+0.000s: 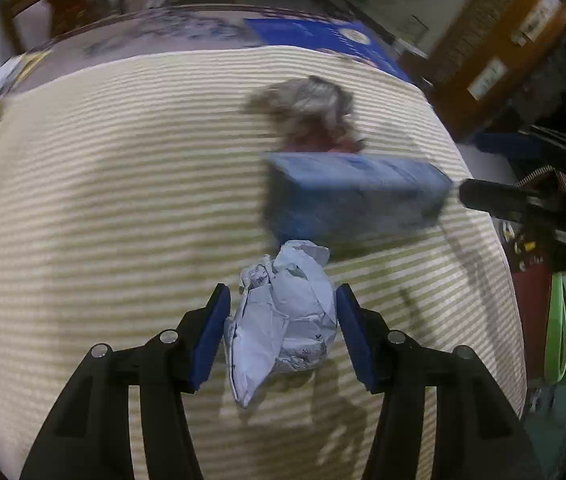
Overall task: Collect trash
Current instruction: 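Grasp the white crumpled paper with left tool while right tool grasps the blue toothpaste box, then carry the white paper and toothpaste box to the red bin and open both tools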
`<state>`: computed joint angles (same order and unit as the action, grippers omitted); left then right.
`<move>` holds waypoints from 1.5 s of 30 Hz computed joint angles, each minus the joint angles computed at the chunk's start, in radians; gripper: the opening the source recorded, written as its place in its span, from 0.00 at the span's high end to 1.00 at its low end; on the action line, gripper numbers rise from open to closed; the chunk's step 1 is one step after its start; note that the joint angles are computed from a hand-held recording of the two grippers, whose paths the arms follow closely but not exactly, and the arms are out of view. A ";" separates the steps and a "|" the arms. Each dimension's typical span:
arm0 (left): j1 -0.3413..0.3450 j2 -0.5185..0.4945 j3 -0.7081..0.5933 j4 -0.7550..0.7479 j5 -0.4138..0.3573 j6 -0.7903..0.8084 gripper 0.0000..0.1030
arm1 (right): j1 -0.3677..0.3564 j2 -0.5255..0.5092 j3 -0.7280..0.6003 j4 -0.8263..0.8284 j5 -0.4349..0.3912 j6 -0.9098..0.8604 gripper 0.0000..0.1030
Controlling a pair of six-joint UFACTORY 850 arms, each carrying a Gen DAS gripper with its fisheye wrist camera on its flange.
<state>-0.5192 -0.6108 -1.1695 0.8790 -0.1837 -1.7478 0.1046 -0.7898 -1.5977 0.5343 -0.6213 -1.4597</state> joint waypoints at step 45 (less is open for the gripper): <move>-0.016 0.080 0.049 0.350 -0.097 -0.356 0.48 | -0.084 0.159 0.274 0.355 -0.089 -0.172 0.60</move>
<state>-0.5356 -0.5309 -1.1207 1.2290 -0.2808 -2.1039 0.0209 -0.6308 -1.3240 0.8896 -0.7101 -1.6319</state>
